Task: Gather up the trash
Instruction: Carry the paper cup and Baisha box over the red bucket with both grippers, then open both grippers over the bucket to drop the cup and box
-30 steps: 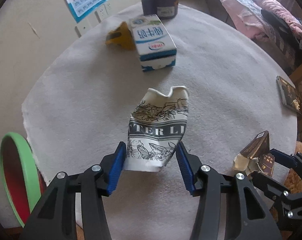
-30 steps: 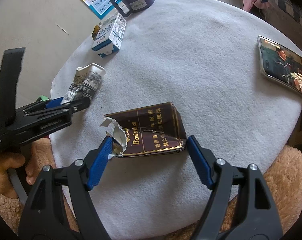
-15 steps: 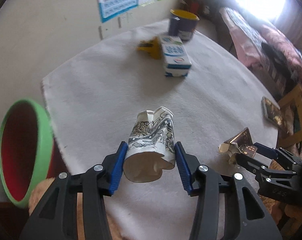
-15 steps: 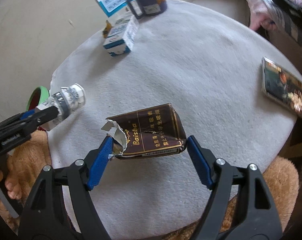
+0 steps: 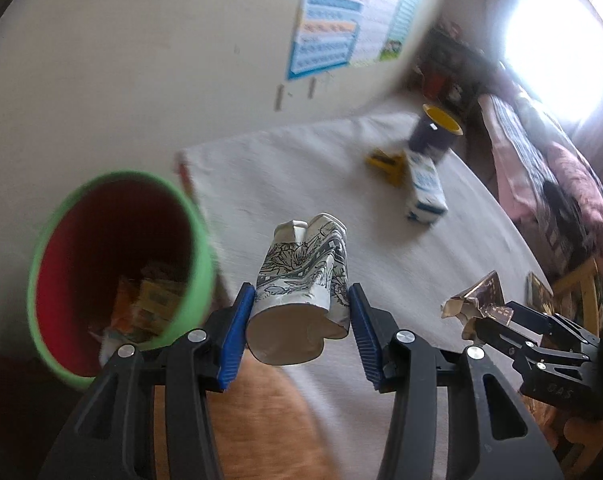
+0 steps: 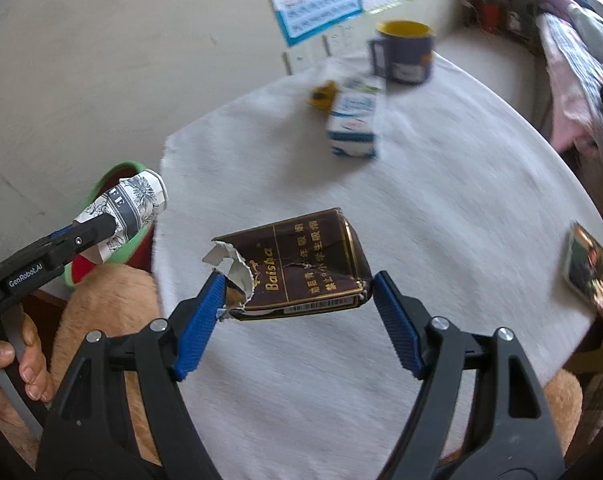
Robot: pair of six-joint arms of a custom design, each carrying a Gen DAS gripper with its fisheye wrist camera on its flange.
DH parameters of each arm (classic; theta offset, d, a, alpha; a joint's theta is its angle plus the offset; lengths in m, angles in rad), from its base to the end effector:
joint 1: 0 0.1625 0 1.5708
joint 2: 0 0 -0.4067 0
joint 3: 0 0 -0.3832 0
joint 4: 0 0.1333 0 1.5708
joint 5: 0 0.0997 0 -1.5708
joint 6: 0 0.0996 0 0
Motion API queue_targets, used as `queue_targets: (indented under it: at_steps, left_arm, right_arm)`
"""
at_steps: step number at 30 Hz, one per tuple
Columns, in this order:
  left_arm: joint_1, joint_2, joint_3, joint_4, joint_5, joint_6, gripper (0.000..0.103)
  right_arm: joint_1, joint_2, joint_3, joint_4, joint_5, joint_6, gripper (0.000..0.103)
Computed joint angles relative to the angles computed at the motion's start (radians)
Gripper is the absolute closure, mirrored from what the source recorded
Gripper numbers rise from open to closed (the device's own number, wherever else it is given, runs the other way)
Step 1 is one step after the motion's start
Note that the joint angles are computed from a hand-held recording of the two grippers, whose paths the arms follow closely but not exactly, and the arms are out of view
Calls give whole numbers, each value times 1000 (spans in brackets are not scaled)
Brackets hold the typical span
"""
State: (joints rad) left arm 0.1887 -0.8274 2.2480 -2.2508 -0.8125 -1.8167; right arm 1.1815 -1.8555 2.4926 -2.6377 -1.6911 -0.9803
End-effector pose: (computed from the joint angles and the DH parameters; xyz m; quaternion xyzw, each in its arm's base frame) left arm -0.3132 -0.2652 -0.0376 -0.0559 0.8745 -0.3545 0.3262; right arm -0.0113 -0.3473 0.2765 0.2717 -0.9367 0.1277 0.1801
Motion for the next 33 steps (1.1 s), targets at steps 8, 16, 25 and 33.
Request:
queue_targets:
  at_steps: [8, 16, 25, 33]
  left_arm:
    - [-82, -152, 134, 172, -33, -290, 58]
    - [-160, -285, 249, 336, -135, -543, 58]
    - [-160, -347, 322, 348, -205, -637, 35]
    - [-157, -323, 354, 261, -215, -631, 30]
  right_arm:
    - [169, 87, 48, -40, -55, 37, 29]
    - [343, 245, 69, -124, -75, 96, 29]
    - [493, 438, 34, -158, -44, 181, 19]
    - [403, 483, 6, -396, -89, 159, 13]
